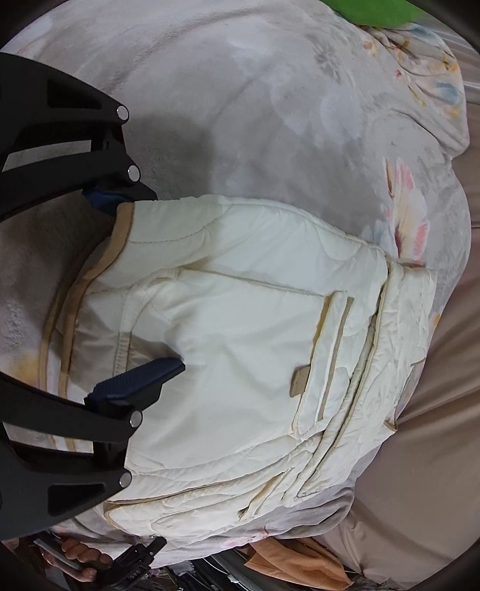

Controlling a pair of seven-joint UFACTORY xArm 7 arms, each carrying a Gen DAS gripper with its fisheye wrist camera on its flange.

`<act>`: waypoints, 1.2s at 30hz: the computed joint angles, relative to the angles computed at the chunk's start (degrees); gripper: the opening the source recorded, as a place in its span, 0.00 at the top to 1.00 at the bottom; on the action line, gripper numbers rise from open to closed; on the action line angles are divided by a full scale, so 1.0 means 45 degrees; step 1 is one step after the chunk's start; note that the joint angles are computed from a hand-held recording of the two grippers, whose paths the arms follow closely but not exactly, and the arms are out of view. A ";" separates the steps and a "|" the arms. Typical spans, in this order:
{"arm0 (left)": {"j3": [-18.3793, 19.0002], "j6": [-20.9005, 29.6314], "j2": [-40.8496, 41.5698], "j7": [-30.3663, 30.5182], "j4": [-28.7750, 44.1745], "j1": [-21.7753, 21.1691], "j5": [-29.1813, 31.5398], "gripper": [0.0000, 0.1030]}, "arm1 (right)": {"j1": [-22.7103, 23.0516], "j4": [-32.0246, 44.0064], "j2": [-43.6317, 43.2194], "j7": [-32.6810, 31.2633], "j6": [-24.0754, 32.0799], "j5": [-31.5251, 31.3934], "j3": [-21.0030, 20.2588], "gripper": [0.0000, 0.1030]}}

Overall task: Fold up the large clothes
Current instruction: 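Grasp the jacket's hem edge with both tools and lift it, then fold the lifted hem over the jacket body with both tools and release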

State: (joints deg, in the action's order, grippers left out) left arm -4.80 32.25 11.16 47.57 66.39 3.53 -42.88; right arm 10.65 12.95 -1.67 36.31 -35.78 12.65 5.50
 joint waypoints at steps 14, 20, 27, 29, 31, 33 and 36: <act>-0.0170 -0.0408 -0.0112 0.0478 -0.0127 -0.0117 -0.0325 0.66 | 0.0419 0.0709 0.0672 -0.1024 -0.0965 0.1031 0.0153 0.87; -0.0183 -0.0080 -0.0731 0.1856 -0.0366 0.0094 -0.2017 0.80 | 0.0963 0.0441 0.0224 -0.2425 -0.2276 0.2582 0.0533 0.91; 0.0912 0.2451 -0.2466 0.6001 -0.0854 0.0379 -0.6782 0.83 | 0.1510 -0.0546 -0.0459 -0.3016 -0.5597 0.3160 0.1017 0.92; 0.1393 0.3260 -0.3071 0.7308 -0.1178 0.0408 -0.8218 0.83 | 0.1724 -0.0869 -0.0803 -0.3404 -0.6606 0.3221 0.1221 0.92; 0.1932 0.4451 -0.3416 0.8113 -0.1335 0.0514 -0.9330 0.83 | 0.1937 -0.1243 -0.1354 -0.3813 -0.7452 0.3177 0.1420 0.92; 0.2450 0.5913 -0.3588 0.8568 -0.1393 0.0739 -1.0267 0.83 | 0.2071 -0.1621 -0.2067 -0.3988 -0.7983 0.2886 0.1508 0.92; 0.2766 0.7174 -0.3691 0.8703 -0.1273 0.0985 -1.1083 0.83 | 0.1987 -0.1960 -0.3129 -0.4267 -0.8547 0.2044 0.1442 0.92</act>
